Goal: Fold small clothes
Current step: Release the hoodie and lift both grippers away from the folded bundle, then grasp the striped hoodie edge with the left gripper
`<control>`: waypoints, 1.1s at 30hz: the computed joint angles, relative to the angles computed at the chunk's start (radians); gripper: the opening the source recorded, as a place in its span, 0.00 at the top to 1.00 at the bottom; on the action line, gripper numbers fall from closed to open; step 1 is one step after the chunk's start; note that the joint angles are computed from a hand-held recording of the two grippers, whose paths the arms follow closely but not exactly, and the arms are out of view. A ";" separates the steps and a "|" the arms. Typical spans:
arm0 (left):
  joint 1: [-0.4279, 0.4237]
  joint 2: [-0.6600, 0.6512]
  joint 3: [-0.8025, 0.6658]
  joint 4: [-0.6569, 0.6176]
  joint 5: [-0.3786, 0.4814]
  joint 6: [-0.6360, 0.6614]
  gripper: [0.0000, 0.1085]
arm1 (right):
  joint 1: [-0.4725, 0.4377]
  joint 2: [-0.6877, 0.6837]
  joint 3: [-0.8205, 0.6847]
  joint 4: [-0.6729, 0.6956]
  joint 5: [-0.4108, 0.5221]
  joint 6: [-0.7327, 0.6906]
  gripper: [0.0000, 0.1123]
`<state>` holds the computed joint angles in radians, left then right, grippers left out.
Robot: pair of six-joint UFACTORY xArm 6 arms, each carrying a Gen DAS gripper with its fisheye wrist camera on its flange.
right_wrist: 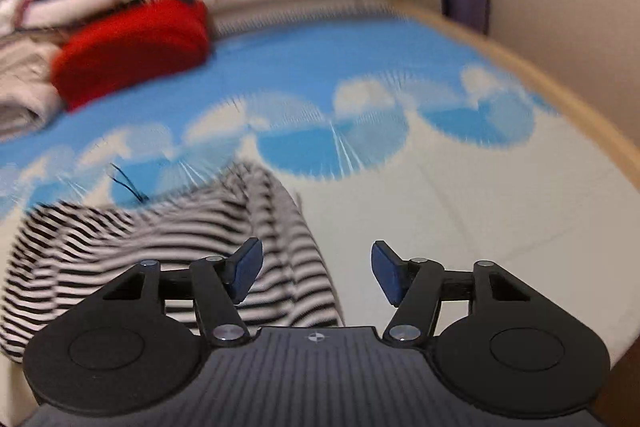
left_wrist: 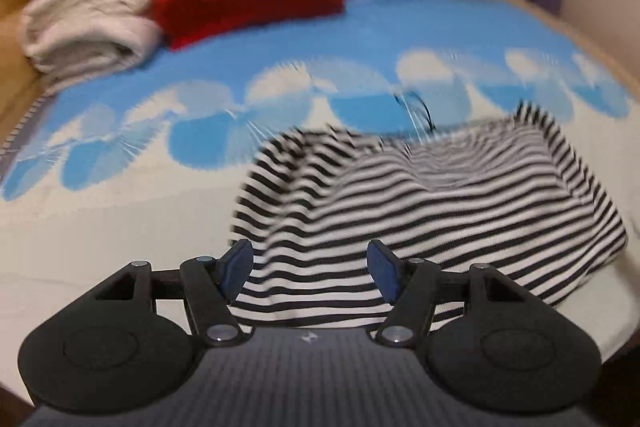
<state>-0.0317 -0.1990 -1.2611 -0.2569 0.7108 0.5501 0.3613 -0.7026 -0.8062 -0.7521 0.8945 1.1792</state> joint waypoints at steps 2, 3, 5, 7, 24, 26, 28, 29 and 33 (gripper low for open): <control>0.012 -0.073 0.098 -0.025 -0.045 0.021 0.37 | 0.045 -0.054 0.018 -0.073 0.024 0.068 0.38; 0.021 -0.117 0.156 -0.039 -0.055 0.042 0.37 | 0.061 -0.081 0.030 -0.091 0.035 0.099 0.36; 0.024 -0.160 0.223 0.014 -0.055 0.026 0.39 | 0.081 -0.113 0.047 -0.098 0.054 0.153 0.36; 0.023 -0.195 0.261 0.032 -0.046 0.007 0.41 | 0.089 -0.135 0.064 -0.082 0.068 0.174 0.36; 0.067 -0.136 0.261 -0.033 -0.028 -0.022 0.76 | 0.244 -0.104 0.051 -0.148 0.193 0.182 0.36; 0.074 -0.128 0.250 -0.047 -0.018 -0.021 0.76 | 0.252 -0.097 0.053 -0.151 0.204 0.159 0.36; 0.079 -0.113 0.235 -0.059 -0.005 -0.028 0.76 | 0.257 -0.091 0.051 -0.154 0.212 0.138 0.36; 0.080 -0.108 0.231 -0.061 0.000 -0.034 0.76 | 0.258 -0.088 0.050 -0.157 0.213 0.133 0.36; 0.084 -0.081 0.205 -0.069 0.022 -0.069 0.76 | 0.260 -0.076 0.046 -0.161 0.215 0.136 0.36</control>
